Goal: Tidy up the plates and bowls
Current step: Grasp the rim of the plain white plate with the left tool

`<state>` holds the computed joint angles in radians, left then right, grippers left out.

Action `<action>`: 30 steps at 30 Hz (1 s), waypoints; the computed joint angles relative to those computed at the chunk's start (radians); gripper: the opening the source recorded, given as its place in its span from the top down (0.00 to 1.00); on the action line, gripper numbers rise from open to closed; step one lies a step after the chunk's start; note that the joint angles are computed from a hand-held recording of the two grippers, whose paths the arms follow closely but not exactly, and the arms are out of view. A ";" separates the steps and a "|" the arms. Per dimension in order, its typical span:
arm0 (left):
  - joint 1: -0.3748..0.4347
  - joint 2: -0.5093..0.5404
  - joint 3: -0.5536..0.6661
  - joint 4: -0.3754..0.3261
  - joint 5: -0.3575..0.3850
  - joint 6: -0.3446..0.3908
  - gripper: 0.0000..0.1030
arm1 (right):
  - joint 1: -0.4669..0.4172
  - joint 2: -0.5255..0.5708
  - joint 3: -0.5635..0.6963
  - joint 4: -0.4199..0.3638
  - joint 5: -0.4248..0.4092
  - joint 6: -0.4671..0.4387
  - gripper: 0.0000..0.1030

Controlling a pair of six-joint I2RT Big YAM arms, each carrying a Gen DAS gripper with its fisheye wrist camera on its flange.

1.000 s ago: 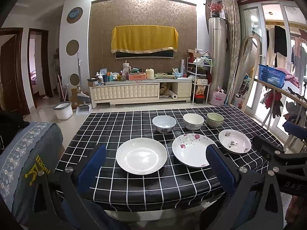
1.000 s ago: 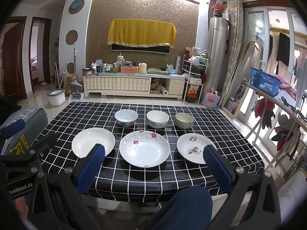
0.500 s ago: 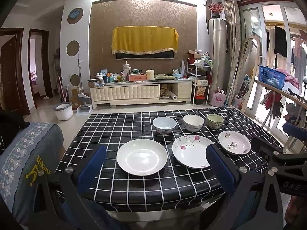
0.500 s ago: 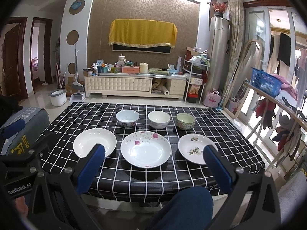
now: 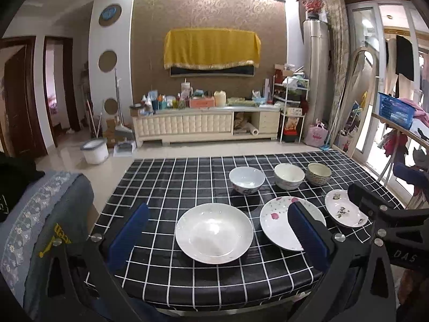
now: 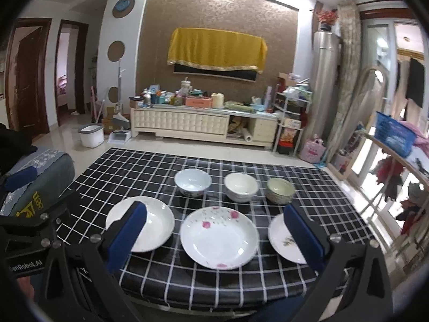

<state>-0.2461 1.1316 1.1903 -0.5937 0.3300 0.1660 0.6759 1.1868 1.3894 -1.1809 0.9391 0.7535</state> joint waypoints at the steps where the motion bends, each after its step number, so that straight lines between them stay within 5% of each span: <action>1: 0.001 0.021 0.017 -0.014 -0.001 0.002 0.00 | -0.026 0.008 -0.002 0.034 -0.039 -0.031 0.00; 7: 0.008 0.176 0.127 -0.102 -0.018 0.016 0.00 | -0.151 0.087 0.017 0.150 -0.269 -0.190 0.00; 11: 0.019 0.271 0.185 -0.143 -0.038 0.000 0.00 | -0.216 0.166 0.060 0.152 -0.386 -0.268 0.00; 23: 0.039 0.534 0.375 -0.266 -0.086 0.012 0.00 | -0.321 0.359 0.146 0.127 -0.658 -0.294 0.00; 27: 0.038 0.614 0.444 -0.332 -0.124 0.017 0.05 | -0.351 0.419 0.182 0.118 -0.722 -0.338 0.19; 30: 0.036 0.666 0.487 -0.378 -0.138 0.028 0.15 | -0.367 0.473 0.224 0.082 -0.762 -0.369 0.23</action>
<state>-0.2098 1.7979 1.6773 -0.9718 0.1916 0.1939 0.3089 1.6600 1.6135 -1.0984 0.1768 0.3848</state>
